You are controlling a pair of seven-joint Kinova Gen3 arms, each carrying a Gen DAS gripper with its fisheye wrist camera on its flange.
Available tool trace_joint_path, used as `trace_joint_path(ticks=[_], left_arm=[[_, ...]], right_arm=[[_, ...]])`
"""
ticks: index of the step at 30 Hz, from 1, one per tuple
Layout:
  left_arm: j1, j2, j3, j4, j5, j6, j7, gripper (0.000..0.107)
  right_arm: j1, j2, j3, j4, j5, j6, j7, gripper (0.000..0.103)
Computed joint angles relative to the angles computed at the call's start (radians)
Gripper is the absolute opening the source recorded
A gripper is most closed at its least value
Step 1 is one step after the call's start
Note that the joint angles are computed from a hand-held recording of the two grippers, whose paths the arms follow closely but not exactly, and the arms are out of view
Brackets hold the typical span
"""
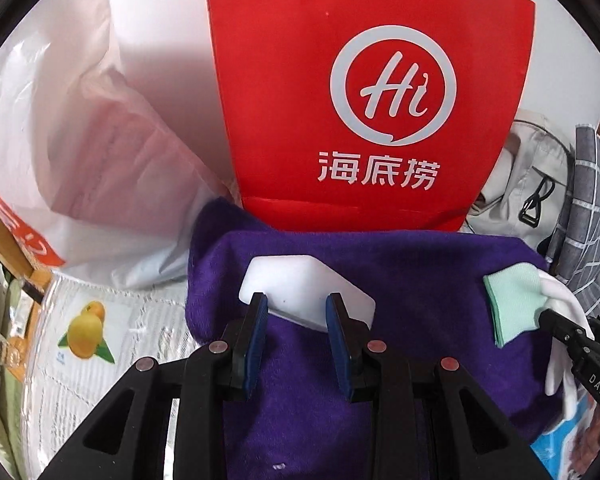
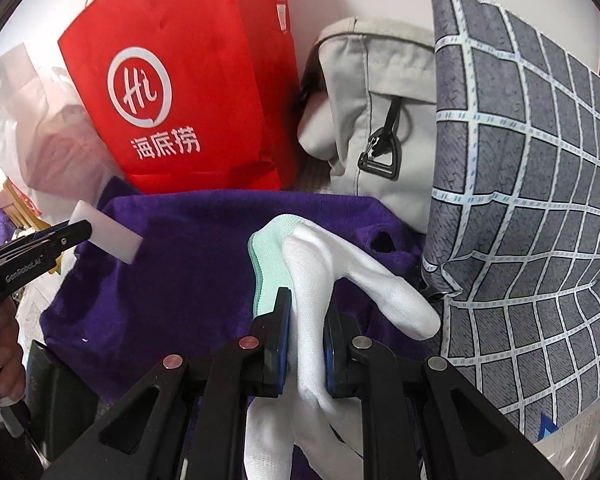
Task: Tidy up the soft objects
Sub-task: 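Carry the foam block and gloves onto the purple towel and open both tools, then withdraw both open tools from the purple towel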
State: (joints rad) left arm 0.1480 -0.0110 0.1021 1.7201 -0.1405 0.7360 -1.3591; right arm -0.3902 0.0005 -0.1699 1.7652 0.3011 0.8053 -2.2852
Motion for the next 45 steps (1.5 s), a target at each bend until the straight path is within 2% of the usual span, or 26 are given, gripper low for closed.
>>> trace_joint_path(ticks=[4, 9, 10, 13, 15, 21, 22, 25, 30, 33, 37, 42, 45], left_arm=[[-0.014, 0.002, -0.015, -0.003, 0.057, -0.001, -0.048, 0.032], [-0.023, 0.006, -0.018, -0.017, 0.084, 0.024, -0.082, 0.032], [-0.026, 0.009, -0.019, -0.024, 0.099, 0.038, -0.093, 0.036], [-0.017, 0.024, -0.009, -0.040, 0.061, 0.070, -0.078, 0.044], [-0.011, 0.028, -0.007, -0.047, 0.049, 0.089, -0.067, 0.046], [-0.029, 0.015, -0.022, -0.059, 0.159, 0.134, -0.148, 0.065], [-0.031, 0.006, -0.023, -0.055, 0.171, 0.136, -0.154, 0.065], [-0.030, -0.028, -0.020, -0.032, 0.172, 0.131, -0.146, 0.072], [-0.023, -0.088, 0.000, 0.000, 0.115, 0.149, -0.110, 0.072], [-0.022, -0.150, 0.005, 0.041, 0.094, 0.132, -0.106, 0.072], [-0.029, -0.227, 0.018, 0.069, 0.078, 0.153, -0.097, 0.072], [-0.033, -0.303, -0.013, 0.074, 0.138, 0.254, -0.120, 0.072], [-0.037, -0.360, -0.040, 0.106, 0.181, 0.292, -0.147, 0.072]], right_arm=[[0.018, 0.019, 0.017, -0.004, -0.093, -0.012, 0.073, 0.015], [0.035, 0.012, 0.027, 0.010, -0.146, -0.040, 0.100, 0.016], [0.039, 0.011, 0.028, 0.012, -0.155, -0.046, 0.104, 0.017], [0.046, -0.011, 0.028, 0.033, -0.171, -0.072, 0.108, 0.030], [0.041, -0.027, 0.013, 0.045, -0.123, -0.088, 0.059, 0.042], [0.037, -0.067, -0.015, 0.048, -0.060, -0.090, 0.014, 0.057], [0.038, -0.073, -0.018, 0.047, -0.055, -0.084, 0.008, 0.057], [0.041, -0.094, -0.027, 0.046, -0.053, -0.073, -0.004, 0.062], [0.040, -0.148, -0.101, 0.065, 0.051, -0.029, -0.143, 0.065], [0.022, -0.172, -0.113, 0.072, 0.026, -0.010, -0.141, 0.065], [0.006, -0.198, -0.205, 0.064, 0.093, 0.087, -0.209, 0.065], [-0.062, -0.254, -0.226, 0.087, 0.011, 0.110, -0.179, 0.066], [-0.056, -0.259, -0.333, 0.083, 0.045, 0.185, -0.253, 0.066]])
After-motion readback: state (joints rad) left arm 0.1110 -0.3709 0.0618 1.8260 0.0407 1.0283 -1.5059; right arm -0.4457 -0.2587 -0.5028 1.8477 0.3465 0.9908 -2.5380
